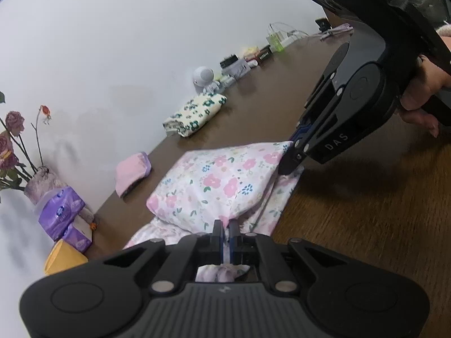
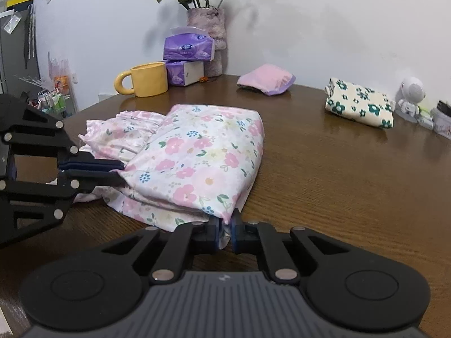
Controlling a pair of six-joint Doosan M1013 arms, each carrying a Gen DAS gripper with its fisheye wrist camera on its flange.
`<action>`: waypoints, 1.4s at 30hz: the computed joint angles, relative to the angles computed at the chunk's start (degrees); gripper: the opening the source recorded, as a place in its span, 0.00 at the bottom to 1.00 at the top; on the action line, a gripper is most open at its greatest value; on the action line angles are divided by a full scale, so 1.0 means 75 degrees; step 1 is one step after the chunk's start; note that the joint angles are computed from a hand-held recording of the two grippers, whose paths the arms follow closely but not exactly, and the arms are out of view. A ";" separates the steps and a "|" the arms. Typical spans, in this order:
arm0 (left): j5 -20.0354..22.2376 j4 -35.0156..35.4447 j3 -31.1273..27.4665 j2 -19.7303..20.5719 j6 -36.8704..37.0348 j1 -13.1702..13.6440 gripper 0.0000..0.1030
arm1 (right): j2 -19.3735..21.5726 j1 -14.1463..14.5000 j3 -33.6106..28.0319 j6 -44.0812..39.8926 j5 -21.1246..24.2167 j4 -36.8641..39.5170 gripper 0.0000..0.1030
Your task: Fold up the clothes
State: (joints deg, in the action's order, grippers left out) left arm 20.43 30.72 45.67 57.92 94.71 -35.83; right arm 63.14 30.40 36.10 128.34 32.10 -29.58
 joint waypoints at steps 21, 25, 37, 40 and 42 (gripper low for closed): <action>0.0552 -0.0206 -0.0276 0.0128 0.0005 -0.0005 0.09 | -0.0254 0.0100 0.0524 0.0739 -0.0103 -0.0563 0.06; 0.0304 -0.0995 -0.0043 -0.0090 0.0039 0.0104 0.31 | -0.0551 0.0018 0.1008 0.0396 -0.0659 0.0155 0.25; 0.0012 -0.0900 -0.0280 -0.0161 -0.2406 0.0490 0.55 | -0.1144 -0.0123 0.2118 0.1869 -0.1957 -0.0635 0.57; 0.0997 -0.2291 -0.1232 0.0310 -0.1473 0.0618 0.46 | -0.1074 -0.0135 0.2038 0.1427 -0.1940 -0.0140 0.65; 0.1769 -0.2392 -0.1849 0.0642 -0.1472 0.0650 0.25 | -0.1069 -0.0126 0.2061 0.1417 -0.1942 -0.0126 0.66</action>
State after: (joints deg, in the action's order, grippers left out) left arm 33.70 12.78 31.80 62.74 83.67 -30.96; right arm 55.12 29.45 51.56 138.97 17.54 -30.52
